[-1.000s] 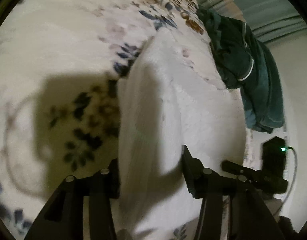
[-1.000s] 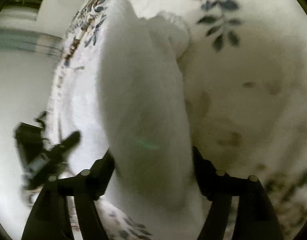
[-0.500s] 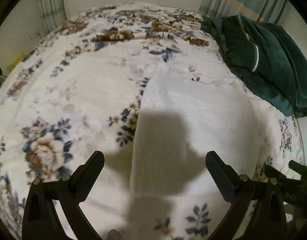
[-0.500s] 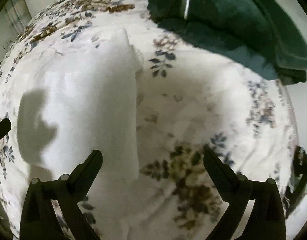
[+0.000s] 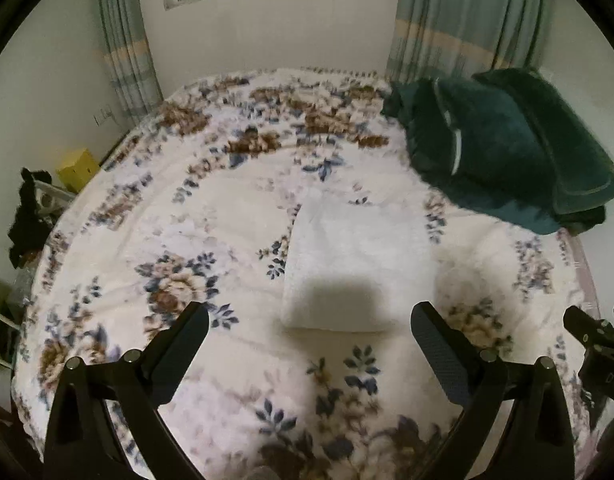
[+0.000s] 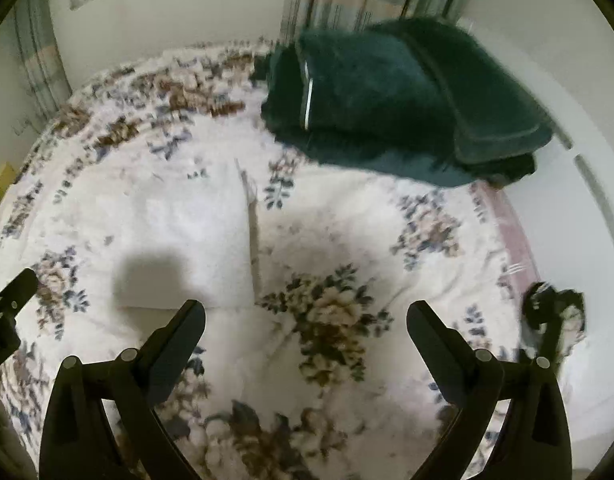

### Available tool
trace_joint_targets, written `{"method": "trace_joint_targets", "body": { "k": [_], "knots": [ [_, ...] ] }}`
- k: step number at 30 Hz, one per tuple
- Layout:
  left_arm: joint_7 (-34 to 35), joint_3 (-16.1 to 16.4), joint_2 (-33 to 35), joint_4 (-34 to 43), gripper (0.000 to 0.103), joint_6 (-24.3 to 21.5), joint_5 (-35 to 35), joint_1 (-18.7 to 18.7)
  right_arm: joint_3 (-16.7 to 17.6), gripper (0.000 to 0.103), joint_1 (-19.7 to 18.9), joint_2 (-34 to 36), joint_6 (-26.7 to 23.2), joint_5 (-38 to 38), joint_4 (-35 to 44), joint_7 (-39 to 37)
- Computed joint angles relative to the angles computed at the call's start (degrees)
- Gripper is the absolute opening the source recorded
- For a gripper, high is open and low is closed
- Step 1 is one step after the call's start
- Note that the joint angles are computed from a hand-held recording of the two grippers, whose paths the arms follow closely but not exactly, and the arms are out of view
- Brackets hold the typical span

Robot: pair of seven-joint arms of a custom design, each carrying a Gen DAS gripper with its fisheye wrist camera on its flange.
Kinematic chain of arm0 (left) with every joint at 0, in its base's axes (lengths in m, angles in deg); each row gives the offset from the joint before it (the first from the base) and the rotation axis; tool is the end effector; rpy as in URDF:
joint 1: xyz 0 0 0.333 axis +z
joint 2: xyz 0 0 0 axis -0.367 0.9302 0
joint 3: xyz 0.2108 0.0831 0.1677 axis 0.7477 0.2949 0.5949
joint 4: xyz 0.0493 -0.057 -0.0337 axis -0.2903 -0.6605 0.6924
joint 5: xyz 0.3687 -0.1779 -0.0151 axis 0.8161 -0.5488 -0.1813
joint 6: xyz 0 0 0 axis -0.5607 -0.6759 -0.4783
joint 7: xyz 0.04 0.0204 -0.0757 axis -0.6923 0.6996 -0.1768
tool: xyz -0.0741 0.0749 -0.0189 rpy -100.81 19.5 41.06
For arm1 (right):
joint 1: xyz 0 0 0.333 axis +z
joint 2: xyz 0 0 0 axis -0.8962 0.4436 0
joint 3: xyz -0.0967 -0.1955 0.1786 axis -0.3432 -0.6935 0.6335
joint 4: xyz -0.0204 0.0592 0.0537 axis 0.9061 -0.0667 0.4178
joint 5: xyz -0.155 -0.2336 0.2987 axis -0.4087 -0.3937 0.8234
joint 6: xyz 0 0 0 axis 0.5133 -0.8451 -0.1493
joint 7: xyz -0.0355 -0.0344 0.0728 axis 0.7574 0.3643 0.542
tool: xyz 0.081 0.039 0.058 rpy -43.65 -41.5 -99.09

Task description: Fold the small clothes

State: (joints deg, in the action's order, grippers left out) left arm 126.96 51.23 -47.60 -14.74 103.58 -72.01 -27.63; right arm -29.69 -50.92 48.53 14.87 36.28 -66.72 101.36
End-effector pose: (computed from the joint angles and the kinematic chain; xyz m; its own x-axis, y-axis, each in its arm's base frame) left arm 0.6287 -0.1545 0.6491 -0.1905 -0.9814 0.0252 -0.7927 0.1386 -0.5936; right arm 0.5705 0.1238 0.6688 -0.3940 -0.9060 0.1549 -0.8150 0.2664 -0.5146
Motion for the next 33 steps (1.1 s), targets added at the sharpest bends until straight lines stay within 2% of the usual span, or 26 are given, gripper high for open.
{"method": "trace_joint_targets", "body": {
  "k": [8,17,26,33],
  "knots": [
    [-0.6,-0.6,-15.3,-4.5,0.103,-4.3,-1.3,1.1,4.7,0.102,1.9,-10.1,-10.2,-4.0,6.2,0.2],
    [-0.1,-0.6,-25.2,-4.9,0.103,-8.3,-4.3,2.3,11.4,0.102,3.4,-13.1,-20.2,-8.5,18.5,-2.7],
    [2.1,-0.5,-33.9,-10.2,0.103,-9.0,-6.1,3.1,17.8,0.102,4.1,-14.0,-26.3,-12.2,25.8,-3.4],
    [2.4,-1.0,-36.9,-11.9,0.103,-9.2,-6.0,3.9,19.6,0.102,3.7,-15.4,-27.9,-11.7,26.6,-3.9]
  ]
}}
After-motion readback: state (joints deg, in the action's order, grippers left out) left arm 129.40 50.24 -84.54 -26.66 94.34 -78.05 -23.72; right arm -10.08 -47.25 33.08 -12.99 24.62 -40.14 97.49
